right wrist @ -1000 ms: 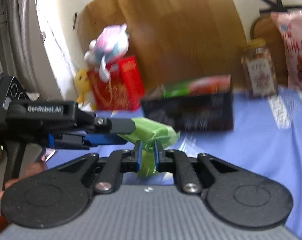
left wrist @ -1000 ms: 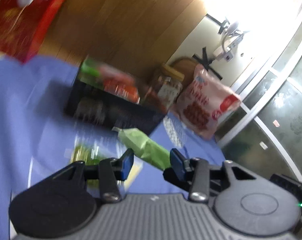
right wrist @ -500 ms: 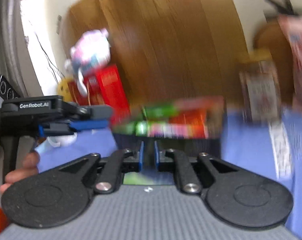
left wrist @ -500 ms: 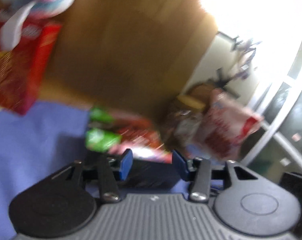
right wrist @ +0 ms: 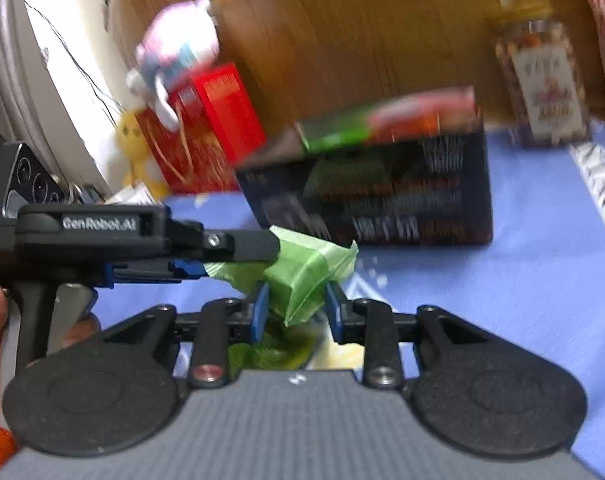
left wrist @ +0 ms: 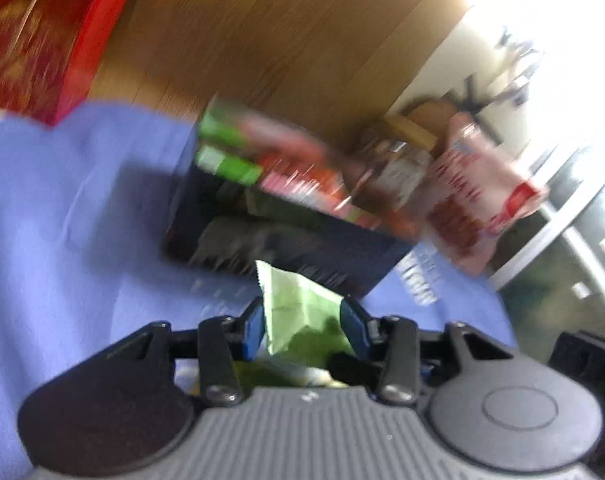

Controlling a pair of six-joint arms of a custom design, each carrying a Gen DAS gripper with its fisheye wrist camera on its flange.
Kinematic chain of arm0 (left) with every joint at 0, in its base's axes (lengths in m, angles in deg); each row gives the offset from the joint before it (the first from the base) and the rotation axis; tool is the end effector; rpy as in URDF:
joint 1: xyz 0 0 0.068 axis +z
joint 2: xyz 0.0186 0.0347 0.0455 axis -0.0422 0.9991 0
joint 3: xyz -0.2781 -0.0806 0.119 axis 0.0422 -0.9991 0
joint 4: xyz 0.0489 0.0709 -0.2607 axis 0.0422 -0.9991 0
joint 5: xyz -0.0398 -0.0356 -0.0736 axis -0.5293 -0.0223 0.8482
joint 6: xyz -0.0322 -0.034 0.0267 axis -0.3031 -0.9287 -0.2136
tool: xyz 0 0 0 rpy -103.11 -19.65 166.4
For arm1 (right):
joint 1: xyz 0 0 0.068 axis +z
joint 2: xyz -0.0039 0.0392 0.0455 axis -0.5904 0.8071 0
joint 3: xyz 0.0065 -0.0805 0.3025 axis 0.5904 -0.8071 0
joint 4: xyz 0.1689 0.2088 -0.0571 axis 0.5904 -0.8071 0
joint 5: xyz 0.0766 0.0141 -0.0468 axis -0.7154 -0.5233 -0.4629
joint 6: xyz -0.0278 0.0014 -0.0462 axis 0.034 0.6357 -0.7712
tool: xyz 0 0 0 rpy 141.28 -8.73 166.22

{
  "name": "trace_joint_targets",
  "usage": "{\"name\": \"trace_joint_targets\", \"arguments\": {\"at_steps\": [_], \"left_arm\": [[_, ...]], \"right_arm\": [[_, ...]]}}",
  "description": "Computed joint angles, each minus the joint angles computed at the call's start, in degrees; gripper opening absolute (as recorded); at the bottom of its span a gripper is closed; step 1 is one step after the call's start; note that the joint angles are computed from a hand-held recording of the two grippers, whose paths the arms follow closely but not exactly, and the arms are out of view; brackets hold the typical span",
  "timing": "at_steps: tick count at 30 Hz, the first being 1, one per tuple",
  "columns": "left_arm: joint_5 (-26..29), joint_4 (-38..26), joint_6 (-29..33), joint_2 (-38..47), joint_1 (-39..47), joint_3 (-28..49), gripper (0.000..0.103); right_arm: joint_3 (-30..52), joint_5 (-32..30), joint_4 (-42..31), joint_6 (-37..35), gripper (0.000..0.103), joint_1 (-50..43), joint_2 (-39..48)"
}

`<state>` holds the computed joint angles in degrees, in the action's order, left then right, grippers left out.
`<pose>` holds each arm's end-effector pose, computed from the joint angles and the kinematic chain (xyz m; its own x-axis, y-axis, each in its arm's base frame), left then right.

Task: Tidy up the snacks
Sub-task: 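Carry the pale green cracker pack into the black tin box and release, then grasp the green jelly bag with both tools and lift it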

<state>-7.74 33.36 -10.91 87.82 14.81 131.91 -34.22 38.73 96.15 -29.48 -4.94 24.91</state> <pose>0.3699 0.0829 0.1606 -0.7295 0.0409 -0.6827 0.5408 0.6455 -0.5393 0.2523 0.1466 0.1067 -0.5145 0.2819 -0.8098 -0.1446 0.9024 0.4060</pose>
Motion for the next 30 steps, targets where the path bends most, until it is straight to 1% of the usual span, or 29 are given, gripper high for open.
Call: {"name": "trace_joint_targets", "arguments": {"at_steps": [1, 2, 4, 6, 7, 8, 9, 10, 11, 12, 13, 15, 16, 17, 18, 19, 21, 22, 23, 24, 25, 26, 27, 28, 29, 30], "left_arm": [[1.37, 0.83, -0.85, -1.42, 0.01, -0.2, 0.04], [2.26, 2.98, -2.69, -2.94, -0.3, -0.63, 0.04], [1.88, 11.49, -8.65, -5.7, -2.01, -2.45, 0.04], [-1.06, 22.17, -16.13, -6.79, -5.14, -3.94, 0.046], [-3.12, 26.51, -18.82, -6.41, -6.76, -4.02, 0.053], [-5.85, 30.1, -20.74, -5.36, -8.61, -3.68, 0.06], [-9.26, 32.04, -21.71, -4.44, -9.75, -3.34, 0.06], [-13.98, 31.3, -22.17, -4.0, -10.94, -2.5, 0.057], [-14.94, 29.73, -21.88, -3.8, -10.78, -1.9, 0.055], [-12.24, 29.81, -22.2, -3.78, -9.32, -2.45, 0.055], [-8.44, 31.44, -22.99, -4.01, -7.17, -3.99, 0.055], [-5.3, 31.21, -21.46, -5.06, -3.54, -6.38, 0.055], [-3.47, 29.89, -19.98, -5.14, -1.42, -7.17, 0.055], [-1.87, 26.4, -17.31, -4.84, 0.51, -6.99, 0.055], [-1.19, 21.38, -13.78, -4.28, 1.98, -6.08, 0.055], [-1.1, 15.56, -9.01, -3.49, 3.59, -5.29, 0.055], [-1.59, 8.25, -2.36, -1.44, 5.35, -4.14, 0.055], [-1.87, 4.41, 1.28, -0.47, 6.22, -3.61, 0.055], [-2.5, 2.67, 2.96, 0.3, 6.22, -3.56, 0.055], [-3.09, 2.12, 3.72, 1.21, 6.18, -3.84, 0.055], [-3.79, 0.82, 4.46, 2.1, 6.01, -3.93, 0.055], [-3.6, 0.27, 4.72, 3.17, 5.8, -3.94, 0.056], [-2.92, 4.46, 2.62, 2.45, 6.05, -6.35, 0.055], [-2.7, 6.09, 1.68, 1.86, 6.14, -7.79, 0.056], [-2.36, 5.63, 1.36, 1.56, 6.26, -8.2, 0.057], [-1.5, 3.09, 2.38, 1.79, 6.35, -7.82, 0.057]], "right_arm": [[-0.54, 1.42, 0.29, -1.1, 0.033, 0.38, -1.76], [-0.64, 2.82, 0.13, -2.49, 0.033, 0.53, -3.38], [1.0, 5.37, -1.26, -6.16, 0.033, -0.09, -5.76], [3.97, 5.3, -3.18, -8.57, 0.034, -2.66, -6.41], [5.93, 5.27, -3.18, -10.3, 0.036, -3.92, -5.44], [7.64, 6.14, -3.2, -12.41, 0.036, -4.7, -4.24], [9.52, 8.66, -4.04, -14.9, 0.037, -5.12, -2.89], [11.33, 11.95, -7.68, -16.35, 0.037, -5.08, -2.51], [11.22, 14.06, -8.08, -16.11, 0.037, -5.02, -2.37], [8.63, 12.72, -5.13, -14.55, 0.037, -5.33, -3.15], [5.16, 10.0, -0.99, -12.48, 0.037, -5.66, -4.1], [0.04, 7.73, 3.33, -8.4, 0.037, -4.94, -5.67], [-2.87, 6.77, 5.11, -6.18, 0.037, -4.06, -6.21], [-5.32, 5.58, 6.3, -3.53, 0.037, -3.18, -6.58], [-6.09, 3.88, 6.78, -0.64, 0.037, -2.36, -5.69], [-7.94, 0.75, 8.5, 2.84, 0.037, -1.83, -4.2], [-10.18, -2.09, 11.84, 7.94, 0.037, 0.72, -0.67], [-10.03, -3.01, 12.26, 9.73, 0.037, 1.56, 0.99], [-9.56, -3.57, 11.81, 11.3, 0.037, 2.44, 2.03], [-8.74, -3.76, 10.85, 12.05, 0.037, 3.11, 2.91], [-7.17, -2.68, 8.38, 12.35, 0.036, 3.9, 3.38], [-6.43, -1.46, 8.1, 12.58, 0.038, 4.52, 3.62], [-4.89, -1.24, 5.79, 13.2, 0.038, 4.91, 3.12], [-3.6, -2.06, 4.84, 13.59, 0.036, 4.8, 3.26], [-3.44, -2.82, 4.92, 14.24, 0.032, 5.04, 3.36], [-3.39, -2.59, 5.96, 15.15, 0.029, 5.18, 4.31]]}}
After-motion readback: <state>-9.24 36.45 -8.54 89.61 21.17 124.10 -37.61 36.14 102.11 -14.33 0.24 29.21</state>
